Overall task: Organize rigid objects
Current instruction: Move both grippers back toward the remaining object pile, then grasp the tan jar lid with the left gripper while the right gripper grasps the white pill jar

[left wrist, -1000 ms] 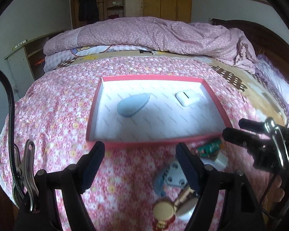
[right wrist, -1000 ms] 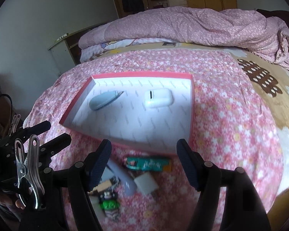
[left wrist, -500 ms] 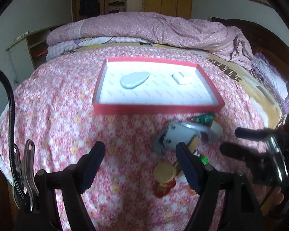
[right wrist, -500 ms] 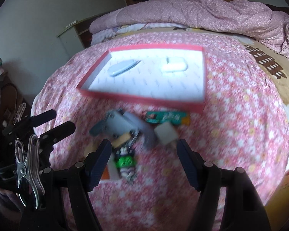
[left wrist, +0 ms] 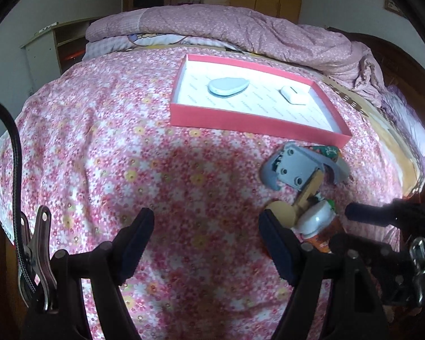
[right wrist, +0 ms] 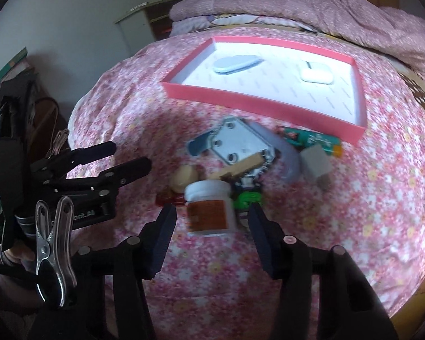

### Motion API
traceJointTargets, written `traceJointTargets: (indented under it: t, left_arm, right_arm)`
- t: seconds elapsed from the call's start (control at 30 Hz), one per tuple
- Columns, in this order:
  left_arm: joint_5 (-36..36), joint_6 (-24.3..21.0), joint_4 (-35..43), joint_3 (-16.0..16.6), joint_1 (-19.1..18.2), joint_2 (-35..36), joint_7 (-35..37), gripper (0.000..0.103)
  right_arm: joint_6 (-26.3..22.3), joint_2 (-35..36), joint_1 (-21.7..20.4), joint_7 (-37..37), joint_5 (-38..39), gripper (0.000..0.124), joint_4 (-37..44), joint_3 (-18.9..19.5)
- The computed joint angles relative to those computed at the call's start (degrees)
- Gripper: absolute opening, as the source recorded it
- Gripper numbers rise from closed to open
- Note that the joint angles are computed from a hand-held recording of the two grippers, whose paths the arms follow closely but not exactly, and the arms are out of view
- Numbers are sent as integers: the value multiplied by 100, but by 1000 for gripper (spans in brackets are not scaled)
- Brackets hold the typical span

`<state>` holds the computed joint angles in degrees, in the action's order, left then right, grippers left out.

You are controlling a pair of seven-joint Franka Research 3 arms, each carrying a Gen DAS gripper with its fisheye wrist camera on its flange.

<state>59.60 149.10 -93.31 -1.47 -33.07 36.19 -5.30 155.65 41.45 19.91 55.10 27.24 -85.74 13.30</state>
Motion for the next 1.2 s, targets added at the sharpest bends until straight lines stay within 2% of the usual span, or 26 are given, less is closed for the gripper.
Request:
traceJointTargets:
  t: [0.2, 0.37, 0.67, 1.0, 1.2]
  left_arm:
    - [79, 130, -158, 33, 30, -61, -189, 80]
    - [85, 234, -216, 32, 80, -61, -255, 80]
    - [95, 240, -228, 45, 68, -53, -252, 80]
    - [-77, 260, -162, -7, 97, -9, -92, 80]
    - [-43, 245, -18, 21, 15, 43, 41, 80]
  right_arm:
    - [-11, 181, 319, 406, -386, 41, 275, -303]
    - [-108, 326, 289, 485, -512, 41, 491, -255]
    - [225, 268, 400, 312, -809, 42, 284, -311]
    - [524, 223, 90, -97, -460, 42, 53, 53]
    - [731, -11, -330, -391, 152, 42, -331, 416]
